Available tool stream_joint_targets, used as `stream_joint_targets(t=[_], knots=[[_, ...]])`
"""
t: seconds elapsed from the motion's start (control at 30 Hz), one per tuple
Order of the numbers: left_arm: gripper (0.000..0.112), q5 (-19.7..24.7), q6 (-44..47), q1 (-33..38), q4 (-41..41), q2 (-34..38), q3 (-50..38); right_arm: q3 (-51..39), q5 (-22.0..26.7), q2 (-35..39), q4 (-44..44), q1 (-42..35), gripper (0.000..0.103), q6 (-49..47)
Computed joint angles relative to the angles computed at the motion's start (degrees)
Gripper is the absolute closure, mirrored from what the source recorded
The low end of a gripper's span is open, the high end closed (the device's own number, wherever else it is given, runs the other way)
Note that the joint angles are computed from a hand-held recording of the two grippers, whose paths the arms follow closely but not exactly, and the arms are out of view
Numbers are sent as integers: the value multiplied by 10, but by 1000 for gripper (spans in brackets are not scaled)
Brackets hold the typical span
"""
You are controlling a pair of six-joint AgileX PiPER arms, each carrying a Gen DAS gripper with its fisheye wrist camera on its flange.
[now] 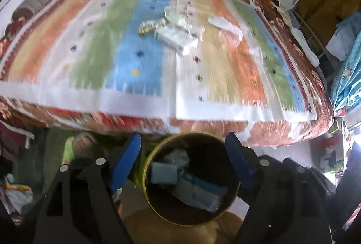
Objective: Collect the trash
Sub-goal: 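Move both tools back toward the remaining wrappers and white box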
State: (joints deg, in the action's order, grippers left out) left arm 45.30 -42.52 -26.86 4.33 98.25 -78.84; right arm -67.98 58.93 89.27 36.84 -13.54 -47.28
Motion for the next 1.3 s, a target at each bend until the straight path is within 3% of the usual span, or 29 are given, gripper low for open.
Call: stream_joint_targets(t=[0.13, 0.27, 0.37, 0.4, 0.47, 0.57, 1.03, 1.23, 1.3], knots=[[30, 25, 20, 31, 4, 15, -45, -49, -4, 16, 1, 17, 30, 3], [28, 30, 93, 62, -45, 34, -87, -77, -9, 26, 17, 27, 22, -12], [17, 6, 93, 65, -1, 48, -102, -101, -33, 45, 12, 41, 19, -19], [15, 9, 85, 66, 15, 58, -113, -119, -17, 60, 23, 42, 19, -15], [15, 27, 99, 80, 7, 89, -150, -141, -8, 75, 31, 47, 19, -17], [15, 38, 111, 98, 22, 127, -193, -163, -39, 89, 26, 63, 10, -19], [15, 41, 148, 168, -38, 228, -294, -331, -31, 226, 18, 87, 9, 61], [15, 20, 175, 186, -73, 261, -322, -373, -55, 271, 9, 104, 9, 74], [15, 24, 178, 190, -78, 276, -338, -422, -32, 306, -2, 108, 9, 109]])
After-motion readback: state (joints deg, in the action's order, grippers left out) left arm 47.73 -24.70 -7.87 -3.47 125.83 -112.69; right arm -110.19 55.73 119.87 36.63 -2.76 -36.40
